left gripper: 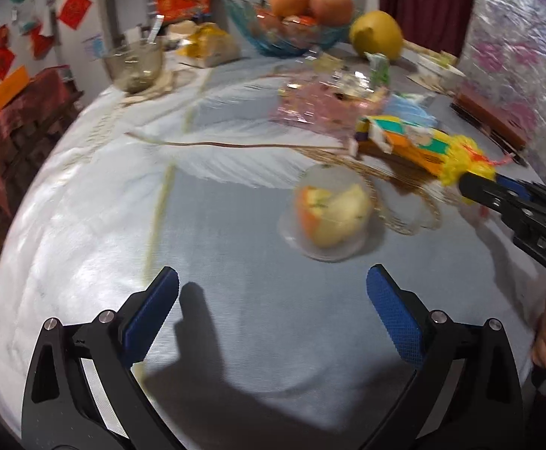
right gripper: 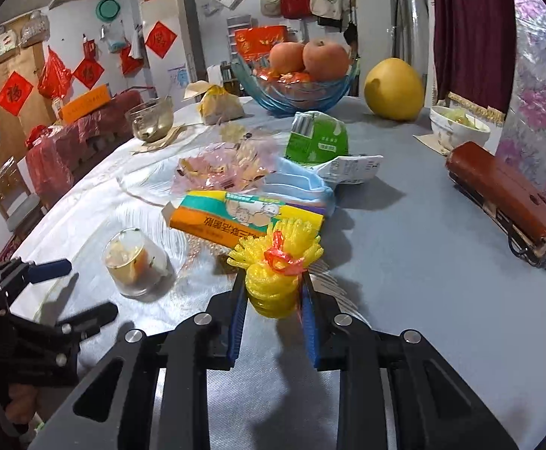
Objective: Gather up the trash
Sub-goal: 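Grasp the clear fruit-scrap cup with the left gripper while the right gripper grasps the yellow plastic flower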
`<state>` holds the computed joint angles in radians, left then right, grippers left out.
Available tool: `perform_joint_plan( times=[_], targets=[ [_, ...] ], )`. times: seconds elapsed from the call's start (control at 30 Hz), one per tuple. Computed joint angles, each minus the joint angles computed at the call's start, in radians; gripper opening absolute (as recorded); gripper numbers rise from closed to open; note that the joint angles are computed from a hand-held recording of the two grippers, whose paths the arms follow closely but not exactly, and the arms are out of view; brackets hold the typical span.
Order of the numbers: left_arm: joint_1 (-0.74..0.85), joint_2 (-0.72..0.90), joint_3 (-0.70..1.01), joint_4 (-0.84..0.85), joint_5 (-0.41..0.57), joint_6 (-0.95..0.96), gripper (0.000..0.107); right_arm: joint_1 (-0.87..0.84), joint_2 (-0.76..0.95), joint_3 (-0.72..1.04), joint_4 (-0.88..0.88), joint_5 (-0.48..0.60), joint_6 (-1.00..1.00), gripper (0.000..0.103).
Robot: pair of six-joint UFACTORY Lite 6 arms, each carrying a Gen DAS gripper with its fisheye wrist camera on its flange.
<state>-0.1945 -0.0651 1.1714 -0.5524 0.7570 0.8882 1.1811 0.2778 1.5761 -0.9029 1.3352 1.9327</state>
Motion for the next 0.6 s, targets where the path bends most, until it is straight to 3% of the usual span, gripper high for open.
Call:
perform_joint_plan(
  times=[0.1,0.23,0.33,0.4,0.6],
  targets=[
    [-0.05,0.034,0.055,0.034,0.02,-0.08,0.096,-0.003,-0.023,-0.027,-0.005,-0.016,0.018,0.028],
    [-0.117,0.092,0.132,0.126,-0.034,-0.24,0.096,-0.003,-0.035,-0.042,-0.013,-0.019,0.033,0.029],
    [-0.124,0.123,0.149,0.099,-0.037,-0.234,0.091,-0.001,-0.033,-0.039,-0.016,-0.012,0.036,0.029],
    [-0.134,0.133,0.153,0.126,-0.044,-0.252,0.073,0.002,-0.032,-0.04,-0.02,-0.007,0.039,0.029],
    [-0.097,0.116,0.132,0.048,-0.037,-0.186,0.055,-0.006,-0.025,-0.023,-0.003,-0.008,0.018,0.029]
  ],
)
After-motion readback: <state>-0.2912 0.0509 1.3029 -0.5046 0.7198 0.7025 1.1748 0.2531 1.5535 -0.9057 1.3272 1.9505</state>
